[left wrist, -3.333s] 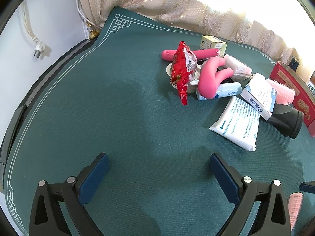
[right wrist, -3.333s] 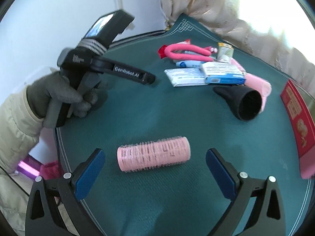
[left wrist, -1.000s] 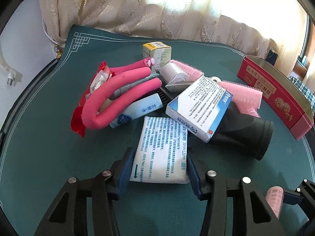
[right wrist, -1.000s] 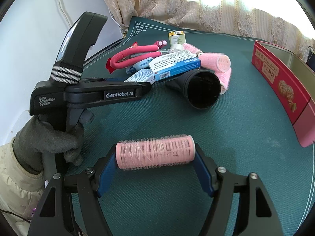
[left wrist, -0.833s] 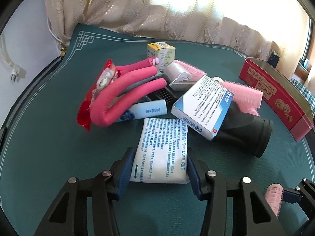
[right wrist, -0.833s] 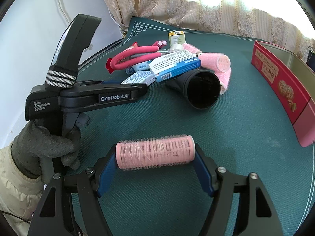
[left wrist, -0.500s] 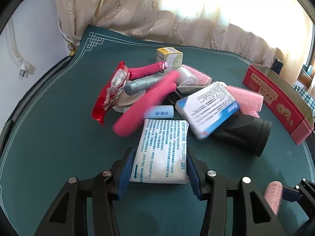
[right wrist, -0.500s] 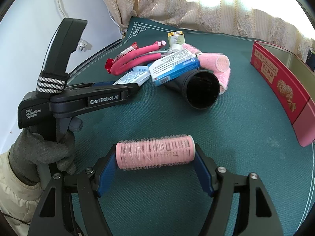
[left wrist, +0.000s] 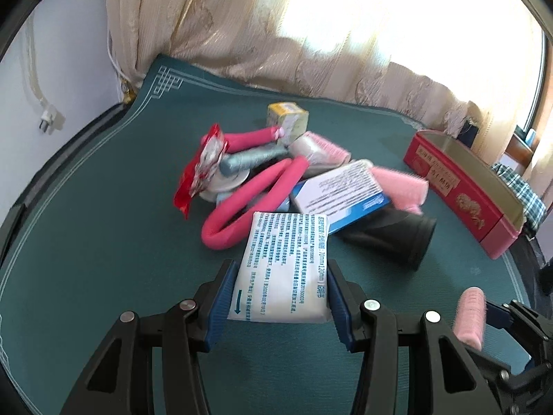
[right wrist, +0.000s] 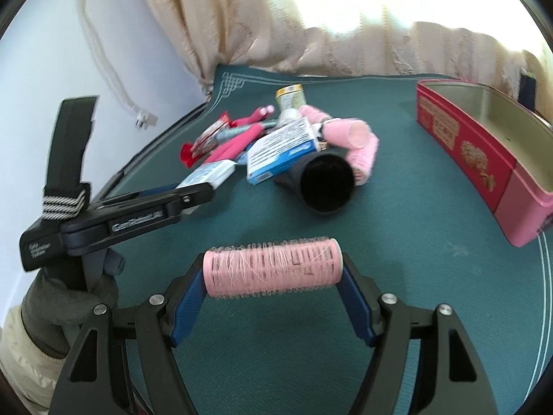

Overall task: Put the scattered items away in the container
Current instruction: 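Move the roller over the red tin with the right tool while the left tool lifts the white packet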

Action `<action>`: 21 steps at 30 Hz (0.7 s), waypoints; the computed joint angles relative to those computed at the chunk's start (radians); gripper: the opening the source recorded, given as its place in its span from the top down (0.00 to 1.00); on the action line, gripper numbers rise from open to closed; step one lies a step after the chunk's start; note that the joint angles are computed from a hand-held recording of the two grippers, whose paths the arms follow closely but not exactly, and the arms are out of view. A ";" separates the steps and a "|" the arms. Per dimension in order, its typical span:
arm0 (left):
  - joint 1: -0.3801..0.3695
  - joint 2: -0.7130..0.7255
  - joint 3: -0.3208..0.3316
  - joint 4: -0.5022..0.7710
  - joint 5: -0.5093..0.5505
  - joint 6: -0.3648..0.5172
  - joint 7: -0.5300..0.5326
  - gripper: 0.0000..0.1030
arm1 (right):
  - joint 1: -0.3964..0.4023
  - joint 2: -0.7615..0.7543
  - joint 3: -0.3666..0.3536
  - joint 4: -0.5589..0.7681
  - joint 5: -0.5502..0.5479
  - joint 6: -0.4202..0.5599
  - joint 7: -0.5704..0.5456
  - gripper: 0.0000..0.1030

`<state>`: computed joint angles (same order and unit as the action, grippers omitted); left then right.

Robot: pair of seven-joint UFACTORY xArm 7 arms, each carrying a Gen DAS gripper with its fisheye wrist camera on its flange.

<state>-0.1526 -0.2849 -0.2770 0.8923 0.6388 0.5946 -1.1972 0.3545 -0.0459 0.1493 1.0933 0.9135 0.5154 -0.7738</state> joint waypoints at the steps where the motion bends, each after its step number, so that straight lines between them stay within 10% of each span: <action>1: -0.002 0.004 -0.003 0.011 0.002 0.001 0.005 0.49 | -0.003 0.000 -0.002 0.001 -0.005 -0.006 0.011 0.27; 21: -0.105 0.164 0.041 0.174 -0.004 -0.007 0.070 0.49 | -0.108 0.061 -0.063 0.122 -0.245 -0.213 0.231 0.27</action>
<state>-0.2576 -0.1207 -0.2355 1.0660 0.6350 0.5879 -1.1267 0.2465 0.0150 0.0863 1.2157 0.6689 0.3023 -0.5428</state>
